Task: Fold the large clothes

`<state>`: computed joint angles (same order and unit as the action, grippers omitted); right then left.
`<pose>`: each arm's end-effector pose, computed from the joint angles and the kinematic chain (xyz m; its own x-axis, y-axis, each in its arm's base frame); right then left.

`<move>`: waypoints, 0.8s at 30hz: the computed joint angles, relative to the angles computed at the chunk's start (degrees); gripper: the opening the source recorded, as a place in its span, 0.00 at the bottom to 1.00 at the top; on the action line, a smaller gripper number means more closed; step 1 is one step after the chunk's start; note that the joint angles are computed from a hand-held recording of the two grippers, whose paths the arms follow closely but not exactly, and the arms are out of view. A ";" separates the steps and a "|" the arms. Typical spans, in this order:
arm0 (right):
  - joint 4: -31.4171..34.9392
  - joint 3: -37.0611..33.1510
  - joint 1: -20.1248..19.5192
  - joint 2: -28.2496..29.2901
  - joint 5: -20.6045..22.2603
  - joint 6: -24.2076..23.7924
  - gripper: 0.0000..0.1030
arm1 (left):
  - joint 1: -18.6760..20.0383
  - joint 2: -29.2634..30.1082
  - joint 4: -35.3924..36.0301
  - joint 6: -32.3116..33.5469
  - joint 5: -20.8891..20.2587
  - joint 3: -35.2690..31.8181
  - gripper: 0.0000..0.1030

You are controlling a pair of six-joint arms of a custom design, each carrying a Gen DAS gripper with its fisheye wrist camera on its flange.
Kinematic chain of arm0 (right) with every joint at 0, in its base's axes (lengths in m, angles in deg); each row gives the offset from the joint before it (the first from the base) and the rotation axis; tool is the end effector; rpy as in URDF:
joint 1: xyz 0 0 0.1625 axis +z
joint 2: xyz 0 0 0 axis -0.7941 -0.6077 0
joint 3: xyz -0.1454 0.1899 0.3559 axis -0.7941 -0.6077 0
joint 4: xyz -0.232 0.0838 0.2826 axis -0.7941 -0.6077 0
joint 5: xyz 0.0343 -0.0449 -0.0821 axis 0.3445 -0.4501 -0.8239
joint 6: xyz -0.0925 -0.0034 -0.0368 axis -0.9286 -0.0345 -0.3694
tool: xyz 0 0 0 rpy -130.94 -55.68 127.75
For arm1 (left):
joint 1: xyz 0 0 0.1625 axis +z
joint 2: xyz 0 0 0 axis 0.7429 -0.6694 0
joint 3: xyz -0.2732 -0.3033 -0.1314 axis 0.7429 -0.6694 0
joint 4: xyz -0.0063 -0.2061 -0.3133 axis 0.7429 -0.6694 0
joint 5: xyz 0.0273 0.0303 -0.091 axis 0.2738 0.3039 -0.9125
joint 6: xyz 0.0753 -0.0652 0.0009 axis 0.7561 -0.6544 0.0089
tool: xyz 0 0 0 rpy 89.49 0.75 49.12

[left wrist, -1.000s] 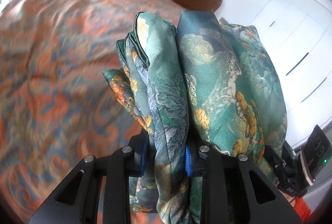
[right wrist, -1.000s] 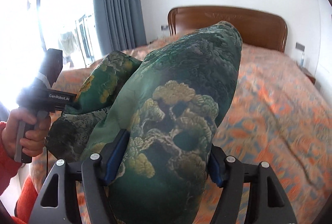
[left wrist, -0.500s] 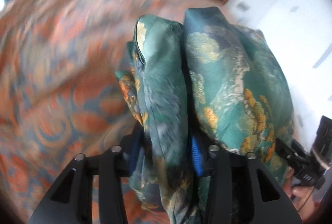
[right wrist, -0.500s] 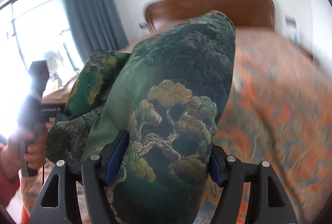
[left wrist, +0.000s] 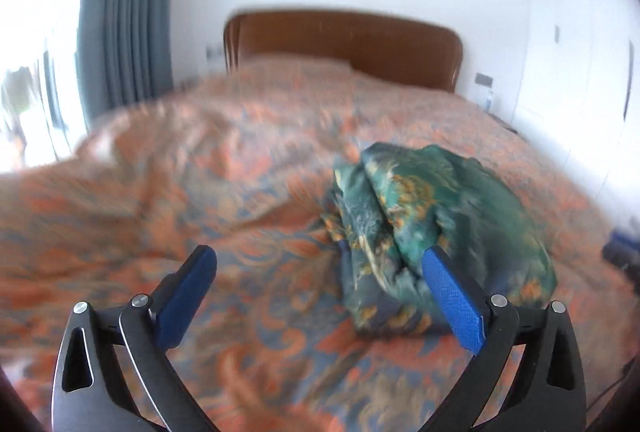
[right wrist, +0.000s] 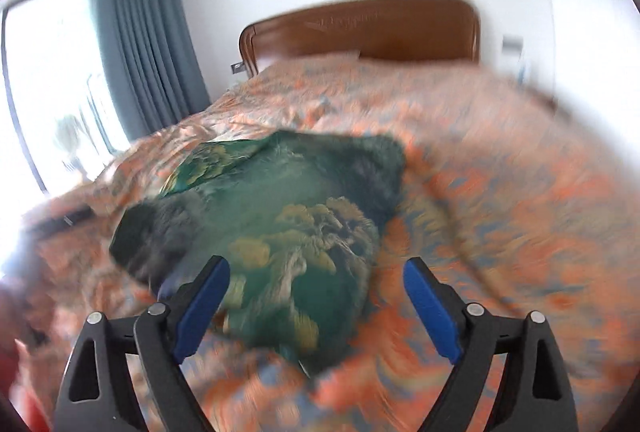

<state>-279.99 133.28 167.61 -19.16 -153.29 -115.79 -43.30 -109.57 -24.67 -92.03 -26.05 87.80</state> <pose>0.2630 -0.3383 0.2690 -0.7083 -0.4431 0.5495 -0.7001 0.5406 -0.4666 -0.2260 -0.2411 0.2490 -0.6912 -0.2649 -0.6724 0.5261 0.4534 -0.7195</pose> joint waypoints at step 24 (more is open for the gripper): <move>13.24 14.36 28.58 -17.81 -31.94 25.58 0.97 | -20.35 13.76 -7.64 -8.90 -26.53 -3.08 1.00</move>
<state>-266.75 147.64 196.19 -36.96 -185.23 -90.21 -63.65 -95.81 -32.31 -100.93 -52.58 84.72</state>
